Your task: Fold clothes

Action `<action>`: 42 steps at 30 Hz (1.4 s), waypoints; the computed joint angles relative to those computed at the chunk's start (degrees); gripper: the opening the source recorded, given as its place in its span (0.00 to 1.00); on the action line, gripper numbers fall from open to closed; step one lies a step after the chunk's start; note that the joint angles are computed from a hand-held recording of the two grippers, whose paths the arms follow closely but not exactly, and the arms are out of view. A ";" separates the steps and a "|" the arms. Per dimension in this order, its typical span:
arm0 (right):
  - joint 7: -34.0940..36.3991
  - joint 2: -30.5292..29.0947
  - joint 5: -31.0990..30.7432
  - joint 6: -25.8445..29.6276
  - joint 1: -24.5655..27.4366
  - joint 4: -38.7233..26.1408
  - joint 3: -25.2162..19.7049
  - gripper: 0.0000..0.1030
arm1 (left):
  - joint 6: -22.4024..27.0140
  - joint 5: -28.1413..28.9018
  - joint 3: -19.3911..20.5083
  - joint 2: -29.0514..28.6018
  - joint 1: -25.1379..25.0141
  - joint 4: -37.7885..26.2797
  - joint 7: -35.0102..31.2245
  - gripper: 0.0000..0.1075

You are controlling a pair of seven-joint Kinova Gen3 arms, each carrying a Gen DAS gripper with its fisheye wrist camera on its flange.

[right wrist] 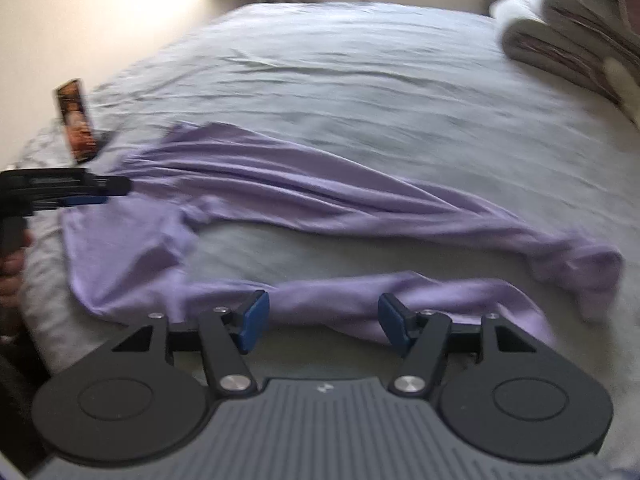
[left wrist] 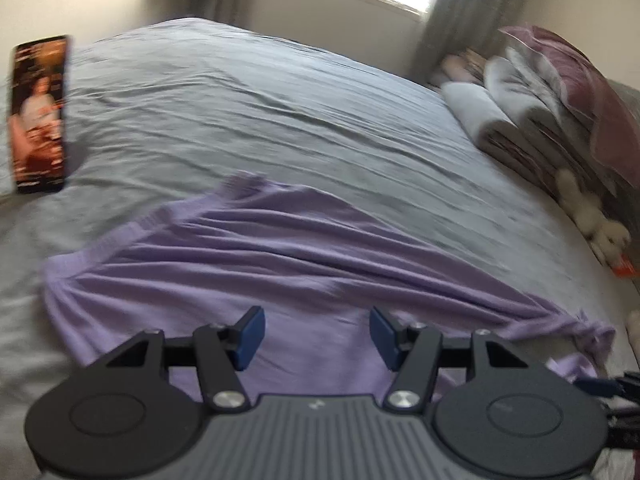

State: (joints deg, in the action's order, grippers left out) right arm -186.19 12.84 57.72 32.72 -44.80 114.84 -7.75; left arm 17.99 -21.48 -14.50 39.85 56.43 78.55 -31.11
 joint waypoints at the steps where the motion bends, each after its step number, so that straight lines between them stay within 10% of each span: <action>1: -0.14 0.07 -0.83 0.96 0.02 0.14 0.02 0.63 | 0.15 -0.18 0.77 0.30 -0.13 -0.57 -0.73 0.55; 32: -21.96 -5.92 1.58 7.46 4.86 8.16 -3.56 0.73 | -2.02 9.92 12.96 4.28 -4.76 -7.97 -22.94 0.54; 42: -27.56 -7.37 6.80 10.25 5.91 12.22 -5.20 0.72 | -3.07 15.71 26.18 6.49 -12.01 -9.22 -38.23 0.42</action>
